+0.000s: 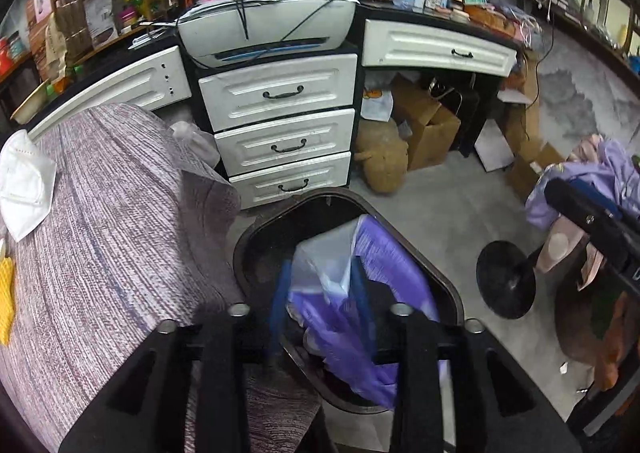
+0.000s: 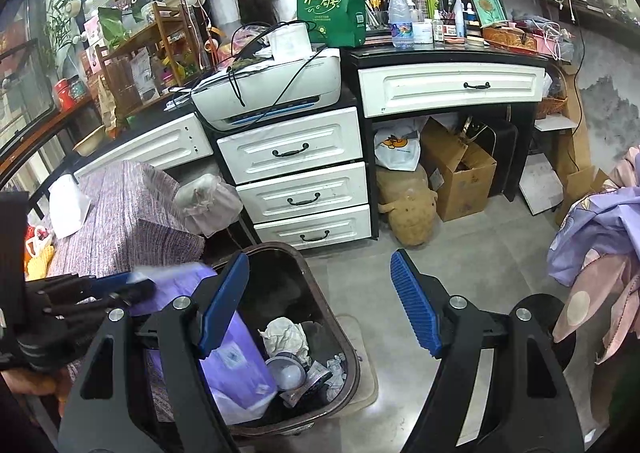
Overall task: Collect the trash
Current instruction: 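Lower the purple bag into the bin and open the left tool, then move both open tools back over the table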
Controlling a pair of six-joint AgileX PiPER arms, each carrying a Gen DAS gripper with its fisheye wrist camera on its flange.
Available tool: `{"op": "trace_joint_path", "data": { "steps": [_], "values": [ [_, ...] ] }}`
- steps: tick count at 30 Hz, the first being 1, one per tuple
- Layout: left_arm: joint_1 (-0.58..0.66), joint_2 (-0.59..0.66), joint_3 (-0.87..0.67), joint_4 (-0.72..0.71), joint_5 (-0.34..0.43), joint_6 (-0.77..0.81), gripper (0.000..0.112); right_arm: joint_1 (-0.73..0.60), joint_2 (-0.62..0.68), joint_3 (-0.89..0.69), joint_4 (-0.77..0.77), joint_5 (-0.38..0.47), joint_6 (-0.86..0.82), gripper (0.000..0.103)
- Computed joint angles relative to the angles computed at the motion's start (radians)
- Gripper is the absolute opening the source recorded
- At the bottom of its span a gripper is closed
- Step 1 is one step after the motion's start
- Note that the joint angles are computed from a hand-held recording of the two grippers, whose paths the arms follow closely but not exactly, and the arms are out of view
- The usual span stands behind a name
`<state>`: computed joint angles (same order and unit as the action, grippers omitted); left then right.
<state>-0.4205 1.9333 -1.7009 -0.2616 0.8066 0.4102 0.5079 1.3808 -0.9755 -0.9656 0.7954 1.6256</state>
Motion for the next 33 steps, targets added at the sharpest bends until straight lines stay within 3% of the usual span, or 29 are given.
{"op": "trace_joint_path", "data": {
  "steps": [1,2,3,5,9,19,33],
  "values": [
    [0.002,-0.004,0.007,-0.012,-0.002,0.01,0.054,0.001,0.001,-0.001,0.0,0.0,0.002,0.074],
    [0.006,-0.015,0.022,-0.026,-0.013,0.02,0.068,0.0,-0.001,0.001,-0.002,-0.003,0.006,0.076],
    [0.007,-0.025,0.039,-0.039,-0.029,0.027,0.072,-0.001,-0.003,0.006,-0.007,-0.007,0.014,0.078],
    [0.02,-0.039,0.054,-0.075,-0.027,0.059,0.074,0.001,-0.012,0.019,-0.023,-0.016,0.045,0.083],
    [0.037,-0.084,0.102,-0.125,-0.044,0.094,0.08,-0.001,-0.014,0.022,-0.027,-0.028,0.05,0.084],
    [0.085,-0.19,0.193,-0.213,-0.07,0.185,0.082,0.008,0.011,0.004,-0.009,-0.042,0.036,0.084],
    [0.212,-0.319,0.266,-0.364,-0.05,0.31,0.09,0.051,0.046,-0.041,-0.002,-0.033,0.007,0.085]
  ]
}}
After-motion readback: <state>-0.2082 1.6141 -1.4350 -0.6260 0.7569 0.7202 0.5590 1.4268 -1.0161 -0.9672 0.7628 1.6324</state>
